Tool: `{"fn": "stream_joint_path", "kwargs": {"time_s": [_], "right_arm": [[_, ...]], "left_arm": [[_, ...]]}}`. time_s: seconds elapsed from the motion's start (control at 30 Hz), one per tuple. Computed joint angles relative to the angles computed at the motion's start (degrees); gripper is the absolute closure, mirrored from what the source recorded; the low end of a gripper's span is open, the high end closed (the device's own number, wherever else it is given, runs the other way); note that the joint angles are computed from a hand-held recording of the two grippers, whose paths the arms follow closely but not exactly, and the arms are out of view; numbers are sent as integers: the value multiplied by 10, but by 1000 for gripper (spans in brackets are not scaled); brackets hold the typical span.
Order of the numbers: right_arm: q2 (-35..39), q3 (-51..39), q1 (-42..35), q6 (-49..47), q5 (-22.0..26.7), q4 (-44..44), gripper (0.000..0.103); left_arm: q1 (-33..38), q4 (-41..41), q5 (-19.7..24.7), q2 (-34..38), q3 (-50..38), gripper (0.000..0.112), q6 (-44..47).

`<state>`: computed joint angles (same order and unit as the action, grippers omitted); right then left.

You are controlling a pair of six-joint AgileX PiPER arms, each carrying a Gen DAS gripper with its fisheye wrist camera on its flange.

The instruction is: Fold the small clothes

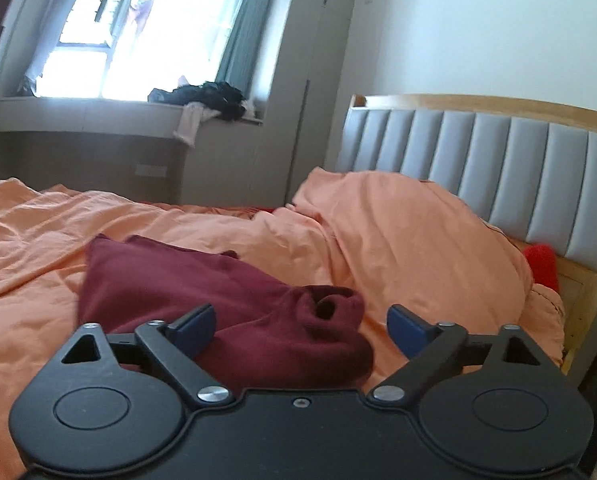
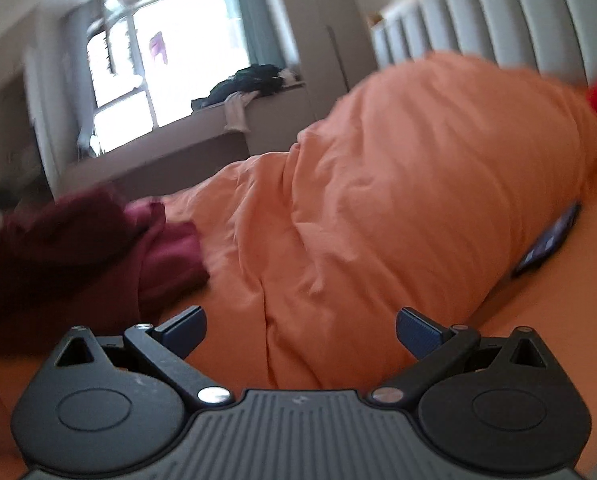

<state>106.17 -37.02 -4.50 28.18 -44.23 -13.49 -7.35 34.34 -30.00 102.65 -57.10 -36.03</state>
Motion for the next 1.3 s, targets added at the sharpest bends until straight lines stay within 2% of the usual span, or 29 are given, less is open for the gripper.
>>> {"fn": "stream_joint_path", "kwargs": {"time_s": [0.1,0.2,0.27,0.33,0.47,0.6,0.63,0.67,0.7,0.73,0.77,0.8,0.87,0.9,0.93,1.0,1.1,1.17,1.23,1.3], "right_arm": [[17,-28,-57,172,-33,-160,0],[38,-80,-100,344,-83,-312,0],[65,-139,-119,458,-127,-418,0],[88,-199,-116,533,-151,-474,0],[134,-359,-84,655,-143,-600,0],[203,-509,-48,760,-111,-671,0],[217,-538,-41,791,-98,-685,4],[239,-576,-35,823,-92,-702,19],[254,-606,-29,850,-86,-722,29],[261,-623,-23,878,-72,-742,54],[261,-626,-17,892,-55,-751,69],[261,-624,-13,893,-45,-753,73],[251,-597,-7,860,-31,-728,87],[250,-590,-7,844,-31,-713,89],[246,-579,-7,825,-33,-699,94],[232,-561,-2,780,-17,-675,96],[190,-507,6,642,23,-598,96],[165,-463,4,553,25,-529,96],[155,-443,-1,516,27,-497,97],[154,-438,3,480,50,-473,97]], "left_arm": [[5,-72,-23,-25,45,11,86],[9,-98,-40,-38,80,10,142],[2,-122,-31,-38,86,10,184],[-9,-151,-20,-36,85,10,234],[-32,-235,-4,-31,84,10,355],[-45,-287,-10,-27,88,13,425],[-48,-298,-12,-26,87,14,438],[-51,-316,-17,-24,89,17,456],[-55,-332,-23,-25,92,23,473],[-59,-348,-29,-25,95,27,488],[-60,-355,-36,-25,98,37,498],[-62,-357,-42,-24,100,49,501],[-64,-348,-54,-25,106,65,501],[-65,-346,-55,-26,106,73,500],[-65,-339,-50,-28,106,76,492],[-59,-304,-34,-30,101,90,454],[-50,-232,-9,-28,86,95,380],[-51,-203,-6,-23,76,95,352],[-54,-187,4,-16,63,96,330],[-57,-145,38,-6,36,95,278]]}}
